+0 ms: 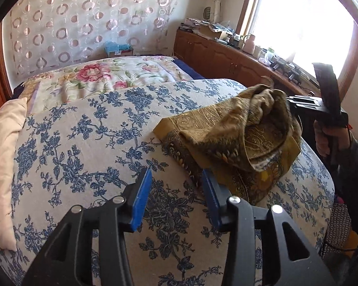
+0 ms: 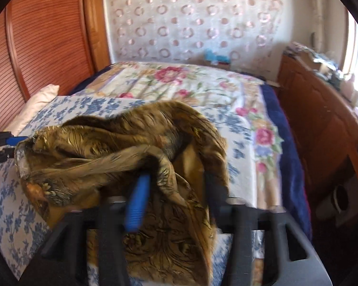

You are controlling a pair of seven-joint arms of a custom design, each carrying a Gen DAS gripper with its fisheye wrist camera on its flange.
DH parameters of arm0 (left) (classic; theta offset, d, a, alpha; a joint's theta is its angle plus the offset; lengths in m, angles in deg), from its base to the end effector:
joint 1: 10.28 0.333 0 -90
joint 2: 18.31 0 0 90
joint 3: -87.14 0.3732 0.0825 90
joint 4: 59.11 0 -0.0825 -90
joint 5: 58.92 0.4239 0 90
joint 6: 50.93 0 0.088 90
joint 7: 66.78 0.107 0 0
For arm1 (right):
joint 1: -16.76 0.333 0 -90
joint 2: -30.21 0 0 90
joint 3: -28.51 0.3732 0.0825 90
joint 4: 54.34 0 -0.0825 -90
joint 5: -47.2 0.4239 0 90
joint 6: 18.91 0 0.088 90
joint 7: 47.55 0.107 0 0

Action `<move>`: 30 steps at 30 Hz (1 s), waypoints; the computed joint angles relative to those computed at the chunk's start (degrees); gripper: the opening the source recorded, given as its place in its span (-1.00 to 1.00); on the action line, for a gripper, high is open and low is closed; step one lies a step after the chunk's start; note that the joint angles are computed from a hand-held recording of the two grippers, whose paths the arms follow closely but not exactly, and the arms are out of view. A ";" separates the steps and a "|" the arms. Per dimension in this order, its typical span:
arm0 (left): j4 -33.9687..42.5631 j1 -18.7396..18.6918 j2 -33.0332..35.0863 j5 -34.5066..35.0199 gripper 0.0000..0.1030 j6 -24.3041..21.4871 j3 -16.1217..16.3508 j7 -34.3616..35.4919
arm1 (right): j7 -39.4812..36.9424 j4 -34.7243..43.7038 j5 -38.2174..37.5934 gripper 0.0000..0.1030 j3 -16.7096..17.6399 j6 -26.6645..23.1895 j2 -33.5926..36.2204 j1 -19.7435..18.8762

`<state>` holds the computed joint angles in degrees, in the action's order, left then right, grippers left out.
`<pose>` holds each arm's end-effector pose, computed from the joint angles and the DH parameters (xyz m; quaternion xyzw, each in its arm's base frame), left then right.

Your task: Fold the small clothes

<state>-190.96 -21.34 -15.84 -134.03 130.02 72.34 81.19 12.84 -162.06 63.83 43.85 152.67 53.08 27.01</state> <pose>0.5340 -0.1614 0.4078 -0.6036 0.6950 -0.3574 0.1580 0.6768 0.2759 0.4132 -0.8304 0.4209 -0.1753 0.3203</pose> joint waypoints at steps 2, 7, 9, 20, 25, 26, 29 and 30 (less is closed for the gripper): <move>0.72 0.22 0.17 -1.92 -0.18 -1.42 -0.04 2.17 | -1.60 1.35 1.25 -0.83 2.09 0.29 1.22 -1.77; 2.63 -0.02 1.74 3.92 -0.18 -0.72 0.16 -1.70 | 8.74 1.99 -0.76 -1.00 -6.46 4.81 2.11 4.53; 3.94 0.89 2.51 5.44 -0.18 -1.22 -0.51 -2.41 | 10.62 1.84 -1.78 -1.00 -6.18 4.83 2.12 3.92; 10.76 -1.10 10.31 35.46 -0.18 -2.90 5.13 -28.32 | 14.51 -0.71 -8.05 -1.00 -3.55 8.13 0.44 0.73; 14.46 6.62 13.79 34.57 -0.18 -6.32 -1.74 -27.82 | 23.93 -1.96 -15.09 -0.52 -12.52 8.96 -0.89 7.79; 14.92 8.65 14.27 33.62 -0.19 -6.74 -3.81 -26.98 | 24.25 -2.33 -15.34 -0.25 -12.03 9.09 -1.12 7.23; 15.50 15.76 15.15 28.19 -0.74 -6.91 -11.85 -21.50 | 20.39 -3.39 -12.52 0.06 -7.18 9.46 -1.77 3.30; 15.42 16.77 15.06 26.86 -0.93 -6.67 -13.14 -20.11 | 20.45 -3.60 -13.01 0.09 -7.55 9.26 -1.96 3.70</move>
